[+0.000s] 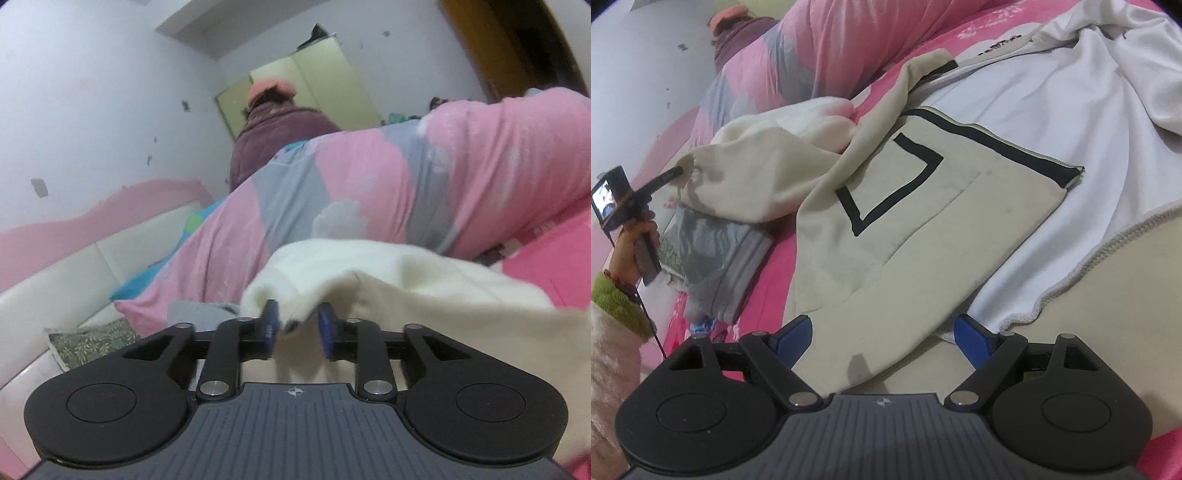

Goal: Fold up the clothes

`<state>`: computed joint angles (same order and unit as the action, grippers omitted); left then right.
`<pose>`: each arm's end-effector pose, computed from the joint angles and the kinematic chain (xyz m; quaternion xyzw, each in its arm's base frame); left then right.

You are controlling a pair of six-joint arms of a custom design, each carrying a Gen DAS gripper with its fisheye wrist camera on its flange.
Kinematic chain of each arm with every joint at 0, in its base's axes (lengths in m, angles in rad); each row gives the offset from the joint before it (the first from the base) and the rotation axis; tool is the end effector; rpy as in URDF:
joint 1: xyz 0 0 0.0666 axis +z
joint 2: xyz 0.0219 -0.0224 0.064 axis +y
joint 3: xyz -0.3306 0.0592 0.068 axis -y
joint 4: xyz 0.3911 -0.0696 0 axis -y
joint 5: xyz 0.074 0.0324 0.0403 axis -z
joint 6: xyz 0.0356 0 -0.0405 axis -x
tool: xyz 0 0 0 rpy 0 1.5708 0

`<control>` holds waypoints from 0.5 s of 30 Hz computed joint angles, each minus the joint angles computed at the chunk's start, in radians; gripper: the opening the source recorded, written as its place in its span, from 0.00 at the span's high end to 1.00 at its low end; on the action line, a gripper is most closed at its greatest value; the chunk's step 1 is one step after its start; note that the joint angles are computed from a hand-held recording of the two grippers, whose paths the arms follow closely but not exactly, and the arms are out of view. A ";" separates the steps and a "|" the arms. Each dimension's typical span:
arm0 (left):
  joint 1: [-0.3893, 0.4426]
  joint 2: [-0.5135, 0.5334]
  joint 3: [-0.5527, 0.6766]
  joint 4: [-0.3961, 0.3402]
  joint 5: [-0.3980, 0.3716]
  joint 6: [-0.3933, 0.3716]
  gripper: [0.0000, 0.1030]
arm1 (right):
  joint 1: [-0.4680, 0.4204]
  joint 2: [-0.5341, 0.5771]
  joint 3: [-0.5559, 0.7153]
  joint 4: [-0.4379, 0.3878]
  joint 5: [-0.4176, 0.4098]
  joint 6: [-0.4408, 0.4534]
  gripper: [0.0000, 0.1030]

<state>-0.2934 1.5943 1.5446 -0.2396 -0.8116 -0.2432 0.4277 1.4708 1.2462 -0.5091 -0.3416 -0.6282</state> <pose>0.5651 -0.1442 0.4118 -0.0323 0.7728 0.3026 0.5570 0.4662 0.2252 0.3071 0.0214 0.9028 0.3359 0.2678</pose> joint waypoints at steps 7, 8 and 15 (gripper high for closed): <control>-0.059 -0.186 -0.166 0.183 -0.082 -0.038 0.41 | -0.051 -0.108 -0.073 0.053 0.013 0.013 0.16; -0.079 -0.223 -0.203 0.216 -0.097 -0.050 0.37 | -0.062 -0.127 -0.087 0.056 0.039 0.002 0.16; -0.262 -0.407 -0.393 0.085 0.032 -0.015 0.33 | -0.149 -0.158 -0.125 0.050 0.105 -0.081 0.24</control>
<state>-0.5551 1.1873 1.1514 -0.1549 -0.7793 -0.2586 0.2791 1.3132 1.1211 -0.4586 -0.2368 -0.7090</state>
